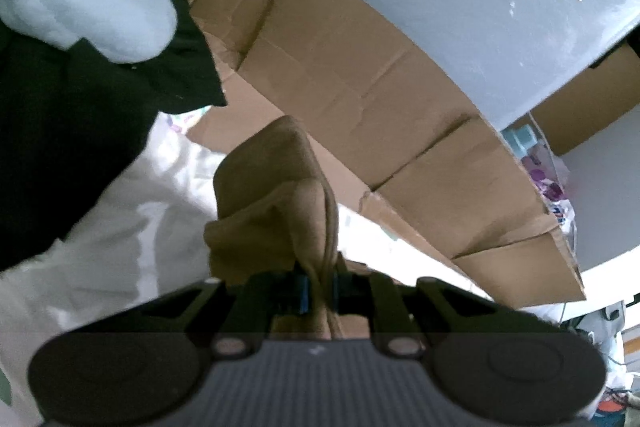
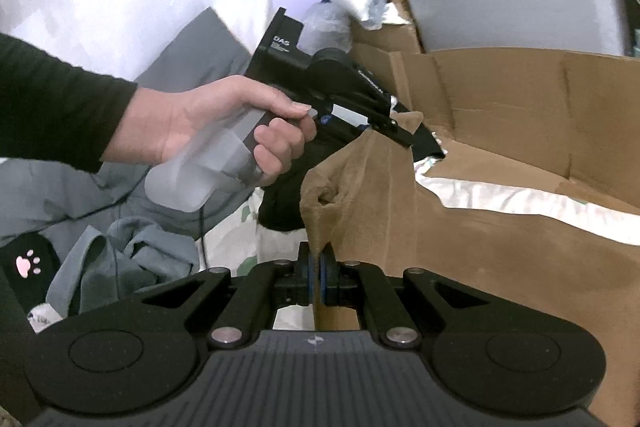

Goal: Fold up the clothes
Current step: 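Lift the shirt with both tools and lay the held part over the shirt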

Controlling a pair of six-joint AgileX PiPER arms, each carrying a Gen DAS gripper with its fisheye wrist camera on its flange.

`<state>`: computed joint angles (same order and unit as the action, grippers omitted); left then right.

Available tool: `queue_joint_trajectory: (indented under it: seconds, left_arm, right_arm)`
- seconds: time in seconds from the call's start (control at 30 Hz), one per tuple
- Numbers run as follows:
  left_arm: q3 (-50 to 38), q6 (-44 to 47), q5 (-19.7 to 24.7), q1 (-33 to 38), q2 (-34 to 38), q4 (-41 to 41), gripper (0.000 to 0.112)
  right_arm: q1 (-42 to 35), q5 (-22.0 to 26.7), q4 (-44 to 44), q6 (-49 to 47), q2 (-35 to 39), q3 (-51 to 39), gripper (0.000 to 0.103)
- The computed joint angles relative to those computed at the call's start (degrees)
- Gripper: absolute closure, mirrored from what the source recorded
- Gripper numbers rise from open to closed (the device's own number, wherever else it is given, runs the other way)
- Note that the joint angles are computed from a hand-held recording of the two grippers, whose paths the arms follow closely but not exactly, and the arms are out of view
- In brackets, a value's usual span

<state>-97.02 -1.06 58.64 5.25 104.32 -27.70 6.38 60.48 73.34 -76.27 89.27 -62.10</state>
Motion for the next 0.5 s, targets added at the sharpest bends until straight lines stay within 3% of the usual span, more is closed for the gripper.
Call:
queue_joint_trajectory:
  seconds: [0.23, 0.5]
  left_arm:
    - [0.58, -5.44, -3.32, -5.93, -0.86, 3.41, 0.101]
    - [2.81, -9.88, -7.67, -13.94, -0.09, 8.24, 0.101]
  right_arm:
    - [-3.89, 2.54, 4.2, -0.59, 0.12, 1.94, 0.103]
    - [-5.54, 1.35, 5.76, 2.04, -1.08, 5.47, 0.103]
